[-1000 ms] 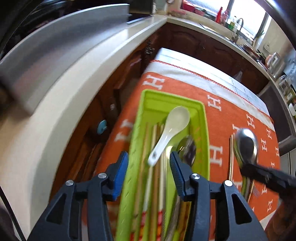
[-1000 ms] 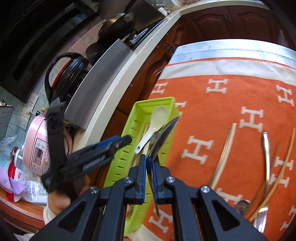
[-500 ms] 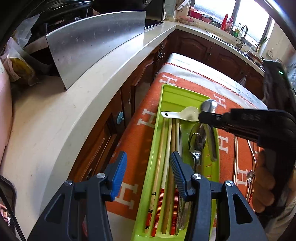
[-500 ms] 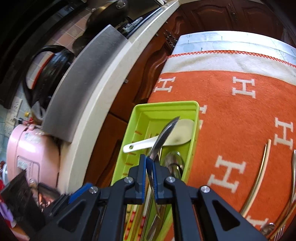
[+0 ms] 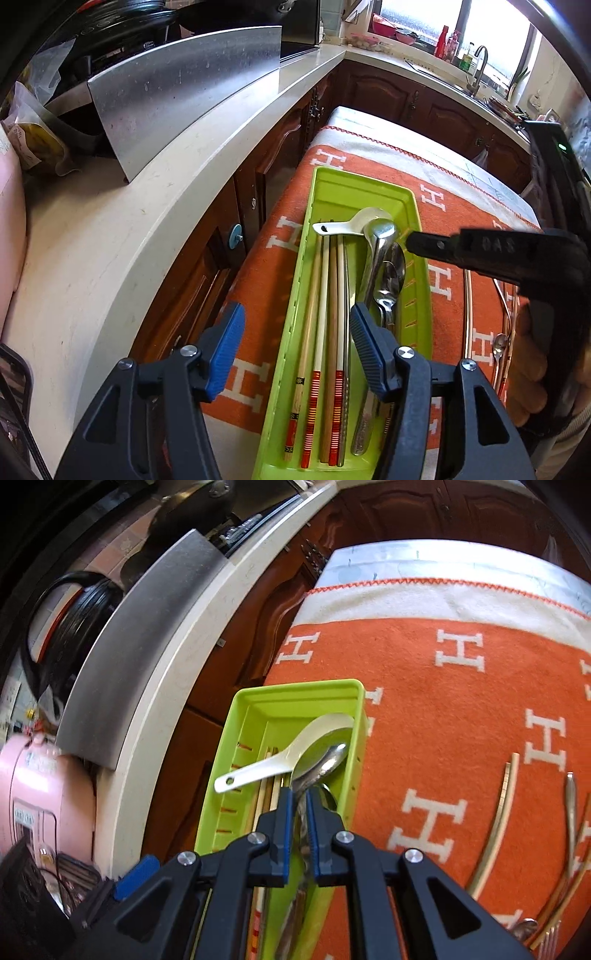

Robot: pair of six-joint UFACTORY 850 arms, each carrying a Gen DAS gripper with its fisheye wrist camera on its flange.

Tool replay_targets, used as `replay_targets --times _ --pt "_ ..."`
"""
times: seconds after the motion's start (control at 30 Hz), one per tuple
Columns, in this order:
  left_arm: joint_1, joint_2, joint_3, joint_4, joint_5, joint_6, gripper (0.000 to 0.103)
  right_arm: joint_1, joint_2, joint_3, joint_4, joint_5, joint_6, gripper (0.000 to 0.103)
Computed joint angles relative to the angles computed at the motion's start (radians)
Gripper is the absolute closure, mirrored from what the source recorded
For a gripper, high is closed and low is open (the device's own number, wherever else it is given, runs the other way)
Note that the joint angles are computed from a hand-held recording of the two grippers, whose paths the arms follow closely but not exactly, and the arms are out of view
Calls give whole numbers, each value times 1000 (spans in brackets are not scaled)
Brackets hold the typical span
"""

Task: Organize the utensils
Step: 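Lower the steel knife into the lime-green tray and open the right tool, then close the left tool on a steel chopstick while the right tool grasps a wooden chopstick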

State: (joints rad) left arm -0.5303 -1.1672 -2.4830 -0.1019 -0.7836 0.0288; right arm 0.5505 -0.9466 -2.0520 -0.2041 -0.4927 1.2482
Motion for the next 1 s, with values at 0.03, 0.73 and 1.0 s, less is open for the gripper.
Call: replay_targets --times 0.03,0.73,1.0 --pt "-2 6 9 5 3 -5 38 7 13 17 -29 -1 19 93" --pt "-116 248 404 -70 228 161 36 139 389 566 -577 -71 652 93" --pt "-153 239 406 -118 207 231 34 171 491 725 -676 -129 848 93"
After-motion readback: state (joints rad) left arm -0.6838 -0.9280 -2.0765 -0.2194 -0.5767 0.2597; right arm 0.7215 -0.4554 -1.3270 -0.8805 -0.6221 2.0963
